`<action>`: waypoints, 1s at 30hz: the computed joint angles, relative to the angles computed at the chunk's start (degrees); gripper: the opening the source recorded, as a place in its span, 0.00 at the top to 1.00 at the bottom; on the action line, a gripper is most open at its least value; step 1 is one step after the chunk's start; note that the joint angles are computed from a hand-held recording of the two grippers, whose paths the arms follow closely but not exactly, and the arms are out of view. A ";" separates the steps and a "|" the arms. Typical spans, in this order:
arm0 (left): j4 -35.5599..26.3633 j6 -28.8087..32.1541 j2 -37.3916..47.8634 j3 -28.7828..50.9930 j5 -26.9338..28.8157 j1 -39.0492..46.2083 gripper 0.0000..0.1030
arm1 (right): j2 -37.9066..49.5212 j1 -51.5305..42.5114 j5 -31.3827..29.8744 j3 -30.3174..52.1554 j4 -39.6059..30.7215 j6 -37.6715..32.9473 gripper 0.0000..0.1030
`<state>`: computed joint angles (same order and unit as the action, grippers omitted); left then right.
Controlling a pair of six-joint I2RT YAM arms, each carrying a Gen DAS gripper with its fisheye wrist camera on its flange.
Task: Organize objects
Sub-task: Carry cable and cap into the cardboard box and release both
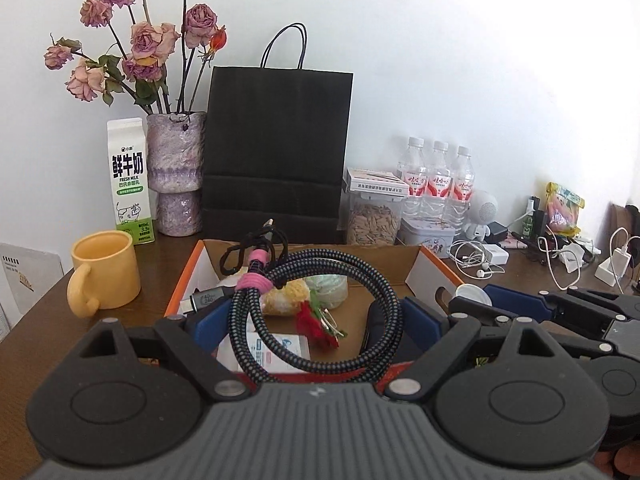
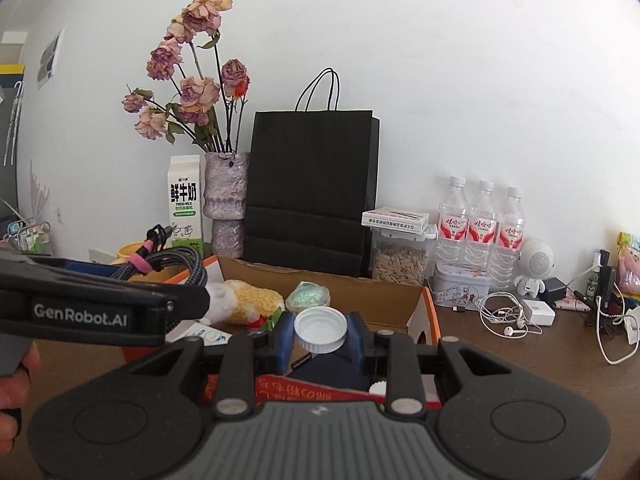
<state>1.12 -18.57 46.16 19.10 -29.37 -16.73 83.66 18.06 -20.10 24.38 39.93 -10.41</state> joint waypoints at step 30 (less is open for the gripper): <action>22.14 5.06 31.07 7.58 11.25 15.33 0.00 | 26.90 2.46 3.88 21.27 1.42 4.45 0.00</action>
